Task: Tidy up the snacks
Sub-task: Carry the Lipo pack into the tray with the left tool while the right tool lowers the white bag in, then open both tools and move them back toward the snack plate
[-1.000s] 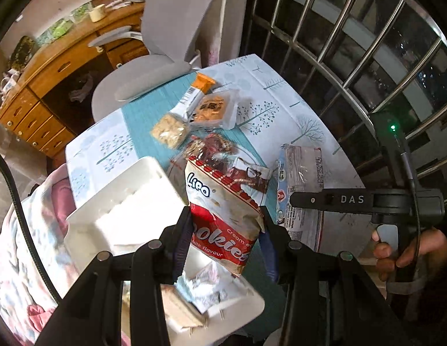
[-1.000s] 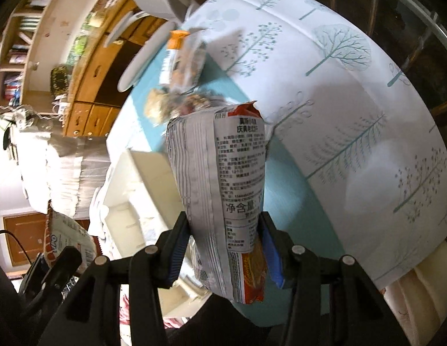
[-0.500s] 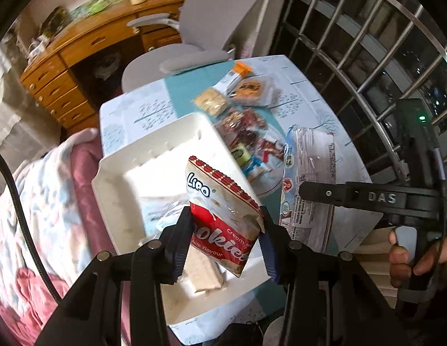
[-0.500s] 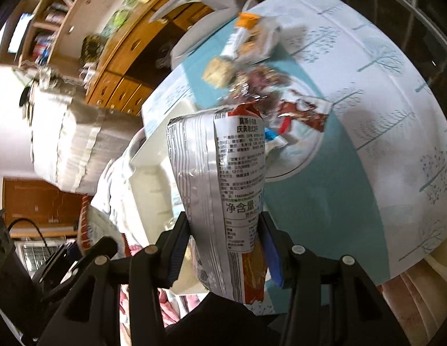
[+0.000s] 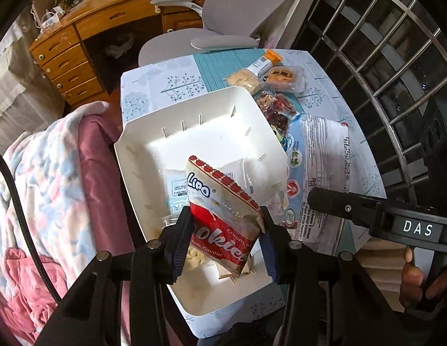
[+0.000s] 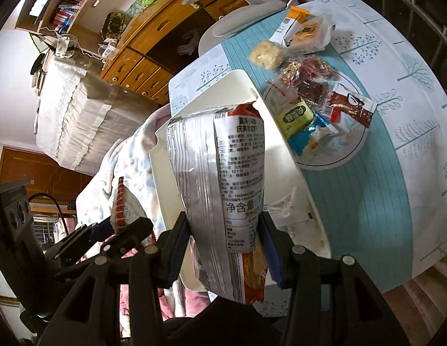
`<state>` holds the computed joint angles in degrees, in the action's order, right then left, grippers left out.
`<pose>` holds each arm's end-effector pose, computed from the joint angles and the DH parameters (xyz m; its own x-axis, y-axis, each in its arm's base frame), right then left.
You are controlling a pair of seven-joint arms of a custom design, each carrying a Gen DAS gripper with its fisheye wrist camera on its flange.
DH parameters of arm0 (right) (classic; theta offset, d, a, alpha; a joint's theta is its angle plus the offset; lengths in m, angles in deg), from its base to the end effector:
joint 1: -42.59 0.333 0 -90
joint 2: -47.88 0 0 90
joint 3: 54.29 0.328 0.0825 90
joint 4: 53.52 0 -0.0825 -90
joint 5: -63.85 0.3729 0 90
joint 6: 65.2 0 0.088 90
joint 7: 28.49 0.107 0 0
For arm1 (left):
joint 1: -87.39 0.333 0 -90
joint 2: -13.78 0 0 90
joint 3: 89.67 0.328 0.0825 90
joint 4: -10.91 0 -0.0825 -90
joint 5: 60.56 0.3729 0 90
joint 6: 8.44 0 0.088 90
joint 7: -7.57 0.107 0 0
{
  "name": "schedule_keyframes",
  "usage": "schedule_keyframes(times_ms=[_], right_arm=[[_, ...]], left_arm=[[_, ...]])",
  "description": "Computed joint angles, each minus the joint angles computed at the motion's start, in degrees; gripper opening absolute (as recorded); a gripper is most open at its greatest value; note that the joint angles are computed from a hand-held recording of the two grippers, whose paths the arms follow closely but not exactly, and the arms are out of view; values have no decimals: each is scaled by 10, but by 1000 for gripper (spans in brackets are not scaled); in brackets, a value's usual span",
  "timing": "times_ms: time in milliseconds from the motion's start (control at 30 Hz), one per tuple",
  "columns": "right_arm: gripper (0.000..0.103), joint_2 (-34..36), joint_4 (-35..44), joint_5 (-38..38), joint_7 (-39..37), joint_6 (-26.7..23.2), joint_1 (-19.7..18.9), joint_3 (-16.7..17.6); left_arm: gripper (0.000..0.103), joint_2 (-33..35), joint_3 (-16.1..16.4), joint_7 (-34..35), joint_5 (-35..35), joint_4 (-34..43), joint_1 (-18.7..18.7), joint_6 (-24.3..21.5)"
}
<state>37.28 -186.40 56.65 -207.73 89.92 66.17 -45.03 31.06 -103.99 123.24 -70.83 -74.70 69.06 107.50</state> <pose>0.4262 0.2844 0.4974 -0.6429 -0.5507 -0.5324 -0.5819 0.8031 -0.1281 0.5676 -0.3491 0.5415 -0.8119 -0.5700 0.1259 -0.5784 0.7562 -0.3059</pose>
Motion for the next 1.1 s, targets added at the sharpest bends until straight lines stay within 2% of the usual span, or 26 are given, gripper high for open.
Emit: schedule_keyframes(times_ms=[33,100,167,200,233,267,300,633,900,933,967,1000,1100], right_arm=[[50,3,1,0,2,1,0,0],[50,9,3,3,7,5,1,1],[51,7,-7,-20,34,31,-8,7],[55,5,-10,-37,50,42,-13,11],[58,2,-10,-54,65,40,-18,15],[66,0,-6,-69,77,27,-21,19],[67,-2,-3,-79,86,16,-22,21],[68,-26,-14,-118,132,-13,-19,26],[68,-56,-19,-149,128,-65,-20,33],[69,-60,-21,-146,124,-72,-18,32],[78,-66,-26,-143,120,-78,-17,30],[82,-72,-31,-142,116,-83,-16,29],[82,-90,-43,-145,107,-96,-18,30]], left_arm=[[44,4,0,4,-2,4,1,-4],[51,9,0,11,-3,9,2,-10],[74,14,1,10,0,14,1,-11],[77,16,1,9,-2,15,2,-12],[77,17,1,10,-8,18,5,-16],[78,19,1,10,-12,20,6,-19],[78,20,2,10,-15,21,8,-21],[81,16,1,7,-38,20,17,-12],[81,6,0,-9,-28,21,9,-11],[81,7,-1,-14,-27,24,6,-11],[81,8,-1,-18,-27,27,5,-11],[81,8,-2,-21,-28,28,3,-10],[81,11,-4,-34,-23,35,-5,-5]])
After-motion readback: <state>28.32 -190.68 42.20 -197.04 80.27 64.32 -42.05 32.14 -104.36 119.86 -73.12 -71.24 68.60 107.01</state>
